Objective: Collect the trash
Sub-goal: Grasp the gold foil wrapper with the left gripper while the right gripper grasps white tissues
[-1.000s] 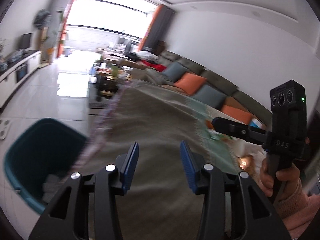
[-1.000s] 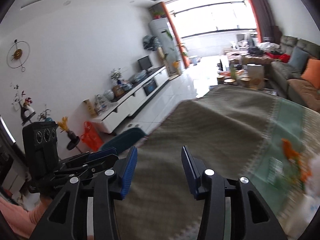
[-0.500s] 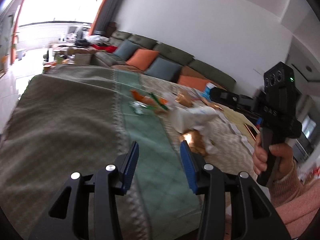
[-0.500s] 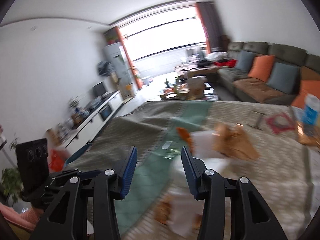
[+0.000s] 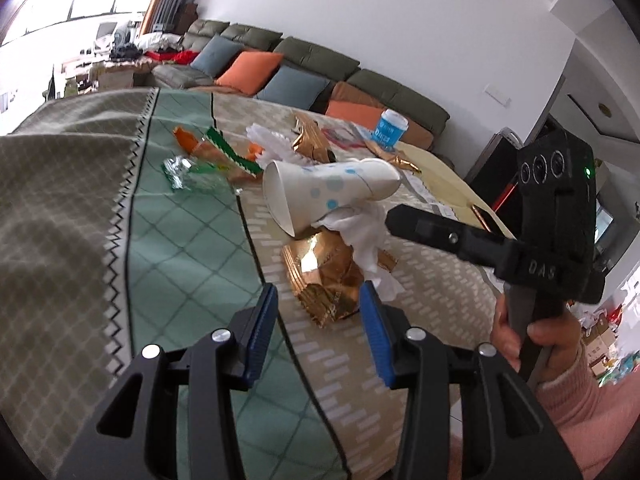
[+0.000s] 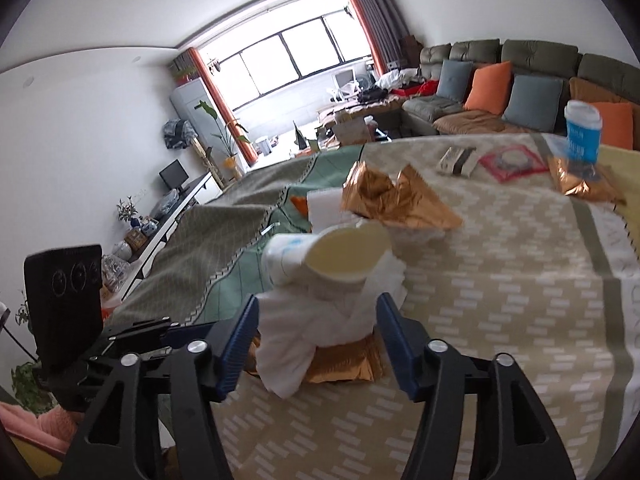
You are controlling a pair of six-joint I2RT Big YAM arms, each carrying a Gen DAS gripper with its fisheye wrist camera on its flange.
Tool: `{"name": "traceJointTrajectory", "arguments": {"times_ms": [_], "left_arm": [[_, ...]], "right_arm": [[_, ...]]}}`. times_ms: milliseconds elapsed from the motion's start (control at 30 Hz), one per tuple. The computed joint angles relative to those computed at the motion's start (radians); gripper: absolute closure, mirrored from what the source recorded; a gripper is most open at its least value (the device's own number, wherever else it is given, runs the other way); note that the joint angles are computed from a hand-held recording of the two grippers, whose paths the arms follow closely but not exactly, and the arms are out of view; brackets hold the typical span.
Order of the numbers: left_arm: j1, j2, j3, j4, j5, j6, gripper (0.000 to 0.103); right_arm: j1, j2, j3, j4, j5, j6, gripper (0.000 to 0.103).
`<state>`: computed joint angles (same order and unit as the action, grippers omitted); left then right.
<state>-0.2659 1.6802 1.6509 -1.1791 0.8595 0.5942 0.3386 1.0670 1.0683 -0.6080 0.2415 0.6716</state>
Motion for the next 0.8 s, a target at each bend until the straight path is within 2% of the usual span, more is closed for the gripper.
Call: {"name": "traceJointTrajectory", "arguments": {"times_ms": [67,167,300,333,367,433,500,800], "left_arm": [[-0.008,0.017,0.019,-0.023,-0.005,-0.002,0.07],[-0.016,0.027,0.026,-0.034,-0.017,-0.009,0.074],[-0.025,0.031,0.027,-0.025,-0.028,-0.02,0.08],[-0.024,0.03,0.025,-0.02,-0.03,-0.022,0.081],[-0.024,0.027,0.022,-0.014,-0.028,-0.024,0.081],[-0.014,0.026,0.024,-0.026,-0.014,-0.012,0.083],[-0.003,0.018,0.018,-0.029,0.001,0.0,0.083],[0.068,-0.002,0.03,-0.042,0.076,0.044,0.084]], "right_arm": [[-0.005,0.011,-0.001,-0.001,-0.011,0.005,0.04],[-0.011,0.025,0.0,-0.002,-0.028,0.009,0.041],[-0.016,0.023,-0.009,-0.003,-0.037,0.025,0.066],[-0.021,0.017,-0.015,0.001,-0.044,0.026,0.069],[-0.022,0.01,-0.021,0.003,-0.048,0.028,0.077],[-0.024,-0.003,-0.031,0.011,-0.055,0.034,0.084],[-0.025,-0.017,-0.039,0.026,-0.073,0.036,0.087],[0.006,-0.072,-0.011,0.005,0.002,0.013,0.088]]}}
